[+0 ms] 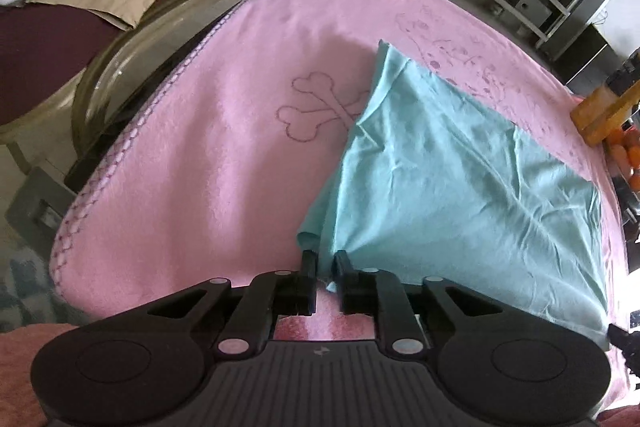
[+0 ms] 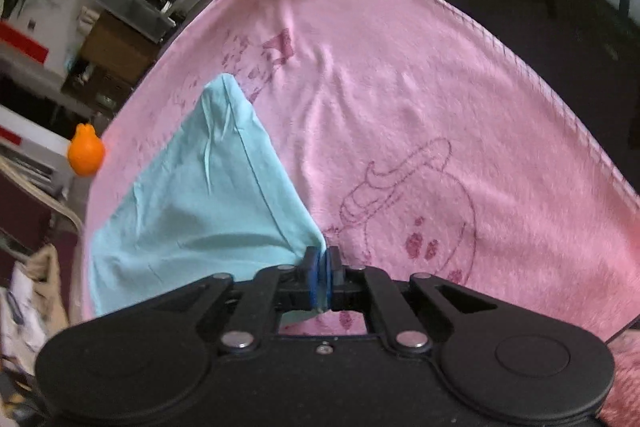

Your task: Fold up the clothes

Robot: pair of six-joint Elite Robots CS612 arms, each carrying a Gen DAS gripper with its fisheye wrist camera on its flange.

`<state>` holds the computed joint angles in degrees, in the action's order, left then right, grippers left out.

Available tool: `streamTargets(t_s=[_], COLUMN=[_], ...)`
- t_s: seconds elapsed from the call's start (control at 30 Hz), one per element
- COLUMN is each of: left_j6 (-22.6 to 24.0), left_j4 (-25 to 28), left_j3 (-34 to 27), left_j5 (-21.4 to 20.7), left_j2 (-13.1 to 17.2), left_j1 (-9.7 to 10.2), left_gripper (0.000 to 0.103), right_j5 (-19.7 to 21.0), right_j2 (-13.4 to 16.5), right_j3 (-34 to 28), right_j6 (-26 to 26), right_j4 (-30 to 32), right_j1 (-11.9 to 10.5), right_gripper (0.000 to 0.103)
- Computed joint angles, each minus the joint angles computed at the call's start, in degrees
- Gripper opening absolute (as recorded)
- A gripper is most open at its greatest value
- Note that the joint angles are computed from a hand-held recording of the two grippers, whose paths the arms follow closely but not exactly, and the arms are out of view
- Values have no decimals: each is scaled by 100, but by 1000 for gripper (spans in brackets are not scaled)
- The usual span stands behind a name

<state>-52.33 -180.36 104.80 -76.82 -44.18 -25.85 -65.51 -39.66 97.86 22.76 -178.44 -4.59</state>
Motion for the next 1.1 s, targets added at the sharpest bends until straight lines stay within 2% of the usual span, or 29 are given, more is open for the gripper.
streamTargets(t_s=[0.1,0.13,0.27,0.37,0.53,0.63,0.7,0.83,0.9,1.0,1.1], left_j6=[-5,49,339,661,1066,1052,1052,1159,1193,1279,1446], left_j4=[-30,-123,-828,-1415,-1299,-1275,-1189,-726,-472,-224,-352], left_j3=[113,148,188,91,-427,-779,-1054,-1600,-1826,-2037,-2159], left_j5=[308,424,663,738,700,512,414,447,451,264,112], left_j2=[-103,-127,-152,-88,106,310,501,889,1043,1166,1259], left_j1=[-60,-79,-95,-74,82,221,295,374,403,465,511], left_gripper=[24,26,31,39,39,40,40,40,40,41,42], right_j5=[-242,-154,336,446,942,1019,834,439,401,641,904], right_j2=[-66,-93,-189,-233,-51,175,344,732,944,1289,1484], right_j3=[165,197,231,79,-483,-937,-1206,-1724,-1954,-2327,-2538], right_j6=[87,173,439,239,379,583,535,434,662,1134,1428], right_j4=[-602,-752,-1239,-1517,-1895,-2014,-1959,-1471,-1110,-710,-593], right_j1=[13,-12,-76,24,114,150,179,201,167,85,41], right_gripper=[28,30,31,32,32,35,41,42,42,41,39])
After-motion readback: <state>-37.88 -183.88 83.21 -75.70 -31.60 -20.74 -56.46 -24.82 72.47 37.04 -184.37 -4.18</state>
